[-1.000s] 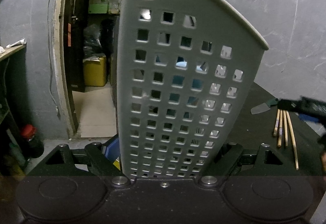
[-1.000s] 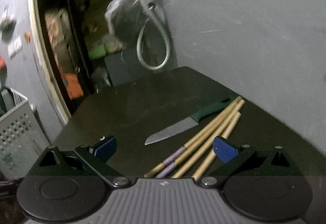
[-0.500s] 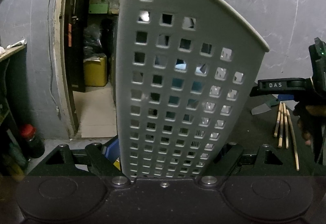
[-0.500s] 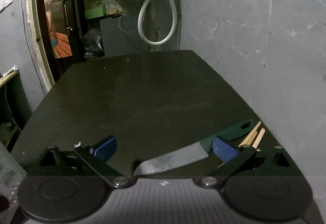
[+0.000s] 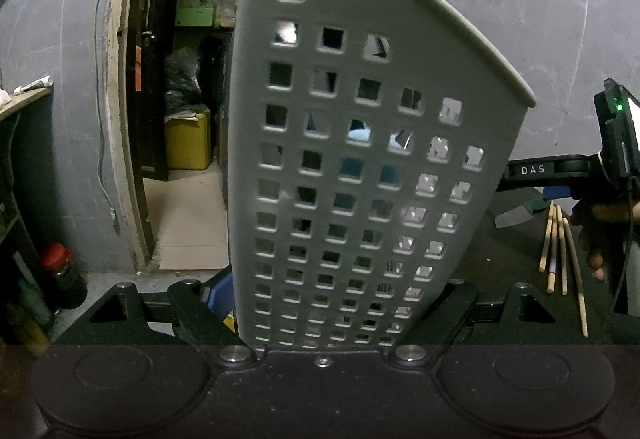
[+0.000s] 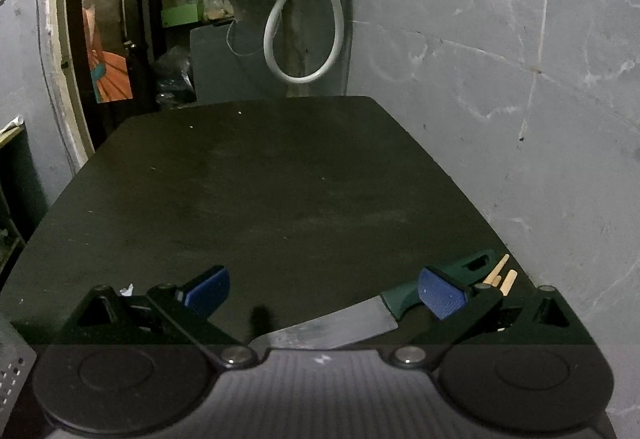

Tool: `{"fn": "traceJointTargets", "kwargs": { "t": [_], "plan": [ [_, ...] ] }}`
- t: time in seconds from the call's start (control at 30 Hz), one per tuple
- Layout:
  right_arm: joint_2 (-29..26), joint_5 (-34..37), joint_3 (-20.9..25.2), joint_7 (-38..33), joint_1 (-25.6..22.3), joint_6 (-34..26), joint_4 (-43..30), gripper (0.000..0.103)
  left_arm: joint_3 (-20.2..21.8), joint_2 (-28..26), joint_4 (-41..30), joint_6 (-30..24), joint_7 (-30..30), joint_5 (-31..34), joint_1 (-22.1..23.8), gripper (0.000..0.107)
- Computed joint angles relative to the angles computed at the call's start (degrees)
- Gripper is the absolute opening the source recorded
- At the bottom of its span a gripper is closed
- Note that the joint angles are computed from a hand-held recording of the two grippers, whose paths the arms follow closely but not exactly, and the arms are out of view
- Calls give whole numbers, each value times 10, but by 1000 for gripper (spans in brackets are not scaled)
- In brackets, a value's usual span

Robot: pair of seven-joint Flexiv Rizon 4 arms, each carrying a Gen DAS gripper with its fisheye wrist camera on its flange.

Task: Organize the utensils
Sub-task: 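Lower the right tool onto the green-handled knife and close it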

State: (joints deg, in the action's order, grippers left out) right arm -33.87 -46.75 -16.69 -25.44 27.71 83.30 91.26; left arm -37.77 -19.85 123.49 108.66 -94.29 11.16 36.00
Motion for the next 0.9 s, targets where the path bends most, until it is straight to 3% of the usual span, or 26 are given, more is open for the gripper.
{"fn": "traceJointTargets", "kwargs": {
  "t": [0.27,0.37,0.6,0.9],
  "plan": [
    [-16,112,80,-53,-62,17,-23,103,-14,-5,3,9,-8,14,19,84],
    [-18,164,95,-58,-74,11,-31,98,-19,-8,3,10,-11,20,24,84],
    [-29,216,85,-38,-77,-21,-46,75,-29,-10,3,9,-11,24,35,84],
    [-47,216,62,-57,-61,41,-41,44,-20,-9,1,6,-8,20,25,84]
  ]
}}
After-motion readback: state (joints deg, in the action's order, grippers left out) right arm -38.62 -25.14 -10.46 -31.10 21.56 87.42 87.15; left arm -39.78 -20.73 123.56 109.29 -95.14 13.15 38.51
